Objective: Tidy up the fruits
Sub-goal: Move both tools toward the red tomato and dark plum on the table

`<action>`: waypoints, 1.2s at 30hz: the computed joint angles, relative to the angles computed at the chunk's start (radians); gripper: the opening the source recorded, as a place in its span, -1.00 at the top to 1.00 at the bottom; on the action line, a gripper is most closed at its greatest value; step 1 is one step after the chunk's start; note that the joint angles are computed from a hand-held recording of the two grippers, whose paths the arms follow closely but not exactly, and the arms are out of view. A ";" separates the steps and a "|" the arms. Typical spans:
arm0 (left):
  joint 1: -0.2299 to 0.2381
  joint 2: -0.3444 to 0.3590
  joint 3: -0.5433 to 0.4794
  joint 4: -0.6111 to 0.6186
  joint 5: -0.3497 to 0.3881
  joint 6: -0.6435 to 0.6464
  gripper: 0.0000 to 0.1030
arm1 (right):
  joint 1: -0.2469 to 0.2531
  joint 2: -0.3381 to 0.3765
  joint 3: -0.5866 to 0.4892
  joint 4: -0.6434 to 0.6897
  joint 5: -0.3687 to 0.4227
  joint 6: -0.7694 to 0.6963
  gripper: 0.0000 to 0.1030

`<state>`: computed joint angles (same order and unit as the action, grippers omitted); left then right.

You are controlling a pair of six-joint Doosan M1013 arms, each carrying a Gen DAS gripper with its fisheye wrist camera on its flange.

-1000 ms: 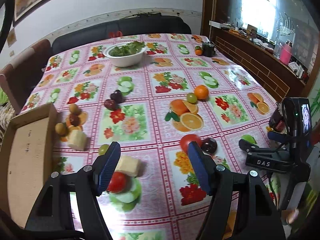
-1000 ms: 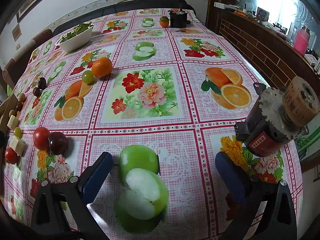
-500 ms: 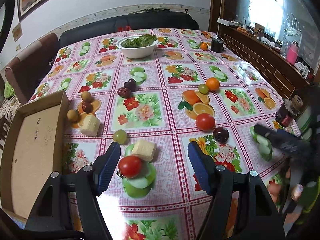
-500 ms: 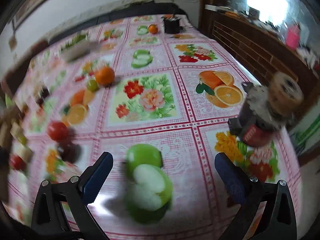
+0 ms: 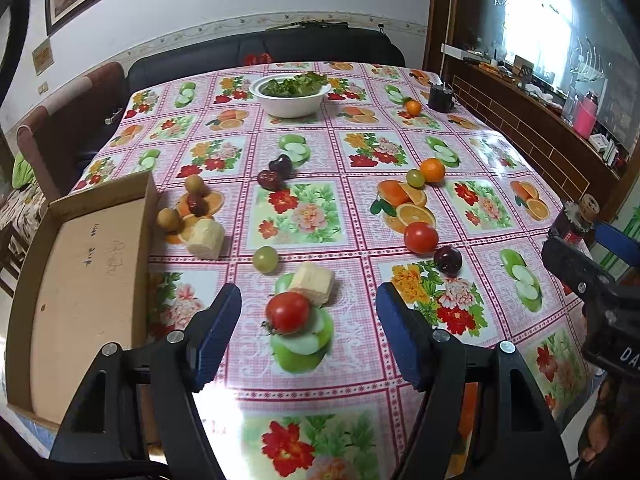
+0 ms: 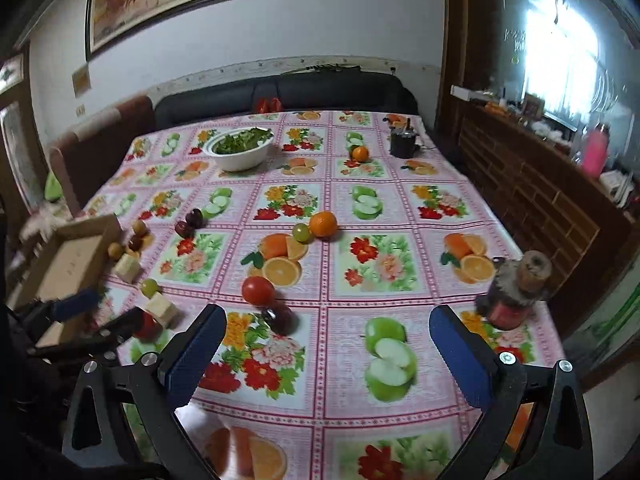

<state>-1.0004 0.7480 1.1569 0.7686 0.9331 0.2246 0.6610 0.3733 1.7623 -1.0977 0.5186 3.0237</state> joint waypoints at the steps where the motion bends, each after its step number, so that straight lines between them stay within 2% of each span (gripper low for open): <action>1: -0.001 -0.003 0.005 0.004 0.001 -0.006 -0.35 | 0.005 -0.001 0.000 -0.002 0.008 0.000 -0.99; 7: -0.006 -0.026 0.045 0.029 0.001 -0.051 -0.35 | 0.005 -0.014 0.022 0.009 -0.039 0.019 -0.99; 15: -0.009 -0.039 0.069 0.035 0.002 -0.076 -0.35 | 0.009 -0.018 0.032 0.013 -0.053 0.037 -0.99; 25: 0.005 -0.058 0.119 -0.029 -0.062 -0.063 -0.35 | -0.010 -0.015 0.047 0.071 -0.101 0.013 -0.98; 32: 0.028 -0.064 0.148 -0.124 -0.138 -0.029 -0.35 | -0.020 0.002 0.040 0.157 -0.150 -0.080 -0.88; 36: 0.039 -0.059 0.144 -0.165 -0.159 -0.003 -0.35 | -0.035 0.023 0.029 0.273 -0.200 -0.205 -0.75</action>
